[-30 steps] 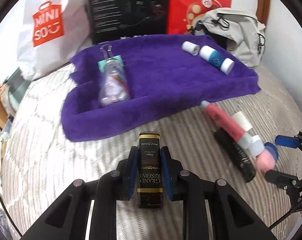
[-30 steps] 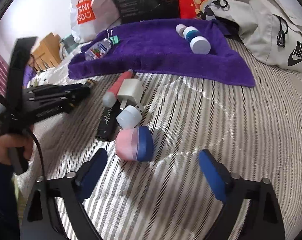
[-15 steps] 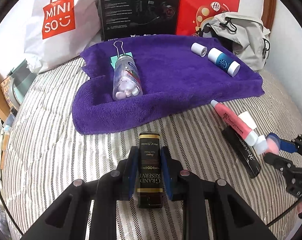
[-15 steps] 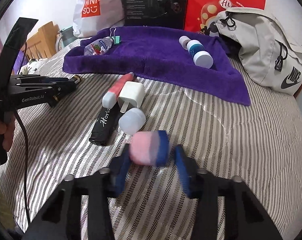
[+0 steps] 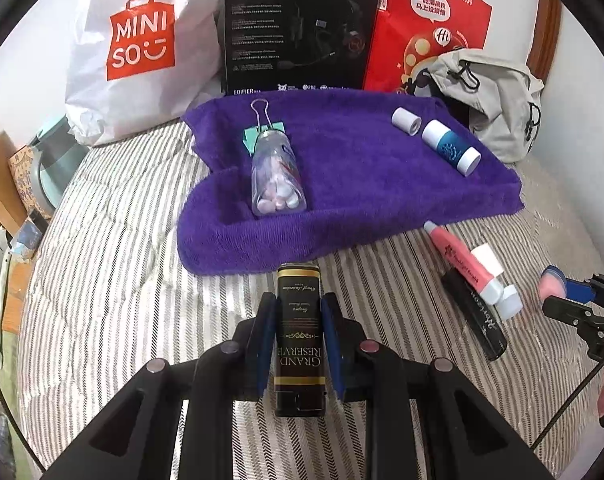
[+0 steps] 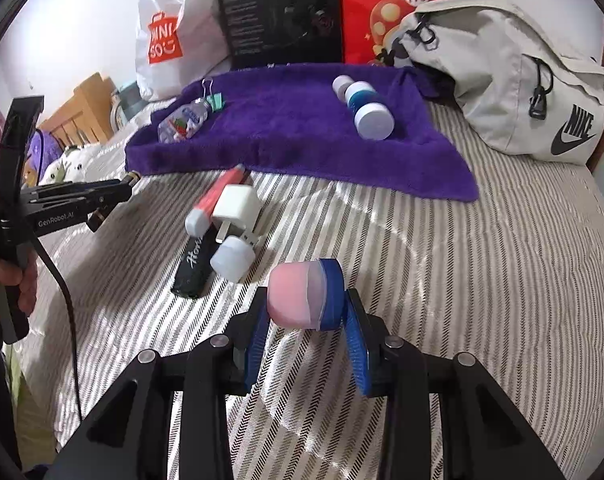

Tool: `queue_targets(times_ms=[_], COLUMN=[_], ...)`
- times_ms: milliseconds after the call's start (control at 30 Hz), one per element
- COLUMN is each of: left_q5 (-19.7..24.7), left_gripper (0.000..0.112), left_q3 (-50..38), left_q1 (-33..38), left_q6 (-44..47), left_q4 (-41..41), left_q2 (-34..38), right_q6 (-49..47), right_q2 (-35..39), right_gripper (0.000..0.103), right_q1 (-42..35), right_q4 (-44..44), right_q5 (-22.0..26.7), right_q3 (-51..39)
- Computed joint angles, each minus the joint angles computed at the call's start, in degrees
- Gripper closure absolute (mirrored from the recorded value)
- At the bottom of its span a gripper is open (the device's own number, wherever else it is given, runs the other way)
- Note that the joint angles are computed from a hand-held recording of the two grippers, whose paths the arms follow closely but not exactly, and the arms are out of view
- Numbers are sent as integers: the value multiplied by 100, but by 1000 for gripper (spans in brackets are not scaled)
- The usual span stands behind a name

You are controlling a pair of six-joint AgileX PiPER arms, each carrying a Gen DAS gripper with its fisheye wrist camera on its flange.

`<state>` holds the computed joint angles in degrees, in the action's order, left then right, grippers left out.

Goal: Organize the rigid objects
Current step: 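Grasp the pink-blue round puff with the right tool, then carry the box toward the towel with the left tool while the right tool releases the puff there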

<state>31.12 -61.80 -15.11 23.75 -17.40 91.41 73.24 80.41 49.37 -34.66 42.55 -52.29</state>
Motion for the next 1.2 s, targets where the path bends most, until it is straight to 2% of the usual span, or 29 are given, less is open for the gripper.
queue_targets(times_ms=[200, 533, 733, 900, 1033, 1200], left_q5=[222, 548, 668, 726, 780, 829], left_gripper=[90, 90, 90, 90, 90, 90], left_q3=[-384, -1380, -1911, -2191, -2355, -2507], left_q1=[-26, -109, -72, 0, 48, 63], left_q6=[-110, -350, -473, -404, -344, -265], left_q4=[46, 133, 200, 118, 38, -51], left_q2=[79, 616, 1047, 1280, 1435, 1593], right_q6=[-278, -1674, -3039, -4076, -4396, -4377], right_q2=[-167, 62, 782, 1633, 2138, 2520], right_gripper=[67, 67, 67, 67, 67, 67], right_q1=[-175, -1014, -1836, -2365, -2540, -2472], right_q4=[105, 782, 1581, 2420, 2738, 2520], right_q5=[-70, -353, -612, -493, -314, -19], right_q3=[-108, -803, -1651, -2430, -2843, -3194])
